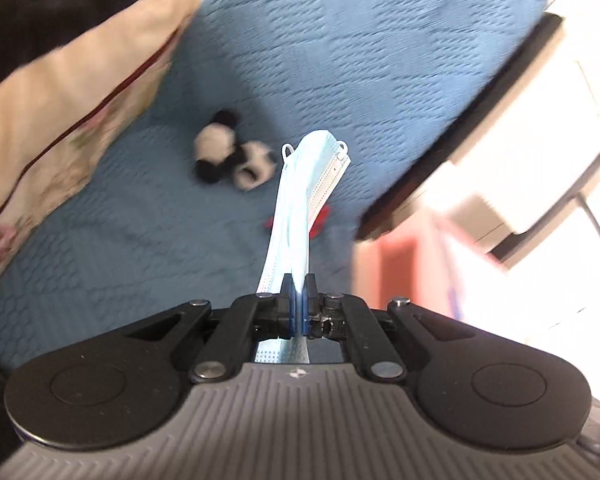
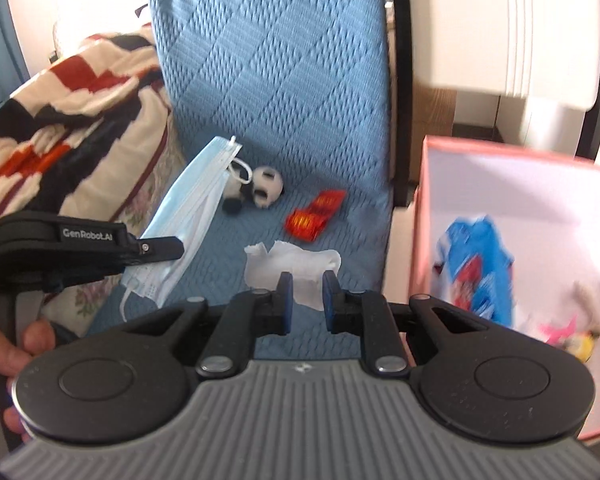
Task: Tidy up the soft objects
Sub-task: 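Carry the face mask with the left tool over the white box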
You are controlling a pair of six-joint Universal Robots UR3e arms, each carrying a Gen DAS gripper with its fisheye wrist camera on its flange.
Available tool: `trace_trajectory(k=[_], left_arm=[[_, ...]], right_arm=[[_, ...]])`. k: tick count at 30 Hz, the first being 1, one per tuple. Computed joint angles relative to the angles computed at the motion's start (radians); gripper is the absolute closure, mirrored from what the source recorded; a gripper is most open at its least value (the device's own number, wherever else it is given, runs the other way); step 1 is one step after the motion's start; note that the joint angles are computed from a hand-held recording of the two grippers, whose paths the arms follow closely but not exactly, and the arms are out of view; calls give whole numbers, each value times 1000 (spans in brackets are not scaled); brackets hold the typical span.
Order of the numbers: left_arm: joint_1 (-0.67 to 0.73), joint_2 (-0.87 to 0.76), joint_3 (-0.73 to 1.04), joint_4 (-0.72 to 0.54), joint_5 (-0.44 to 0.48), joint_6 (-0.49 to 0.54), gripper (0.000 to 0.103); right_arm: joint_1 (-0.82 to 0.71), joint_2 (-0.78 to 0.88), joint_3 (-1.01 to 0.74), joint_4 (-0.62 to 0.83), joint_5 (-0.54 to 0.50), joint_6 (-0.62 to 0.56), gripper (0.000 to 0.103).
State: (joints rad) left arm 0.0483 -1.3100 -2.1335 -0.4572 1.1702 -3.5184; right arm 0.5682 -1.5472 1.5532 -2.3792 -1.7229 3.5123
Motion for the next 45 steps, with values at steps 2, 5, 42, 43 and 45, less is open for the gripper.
trace_trajectory(k=[2,5,42,43,45], left_arm=[[-57,-37,83,-7,31,-33,99],[-127,-86,215,-37,68,-77,99],[-714,-1056,1507,-492,325,-226,99],[-716,-1072,1531,-513,321,-227,99],[-718,-1094,1565,-541,320,-218,99]], right_arm=[[-28,-26,-23,32,10,-38,85],[-77,-68,-64,78,27,-89,85],[-1062,-685,430,489,527,-579,84],[-1069,-686,439,490,536,-582,83],[-1078,-691,454,495,544,-593,83]])
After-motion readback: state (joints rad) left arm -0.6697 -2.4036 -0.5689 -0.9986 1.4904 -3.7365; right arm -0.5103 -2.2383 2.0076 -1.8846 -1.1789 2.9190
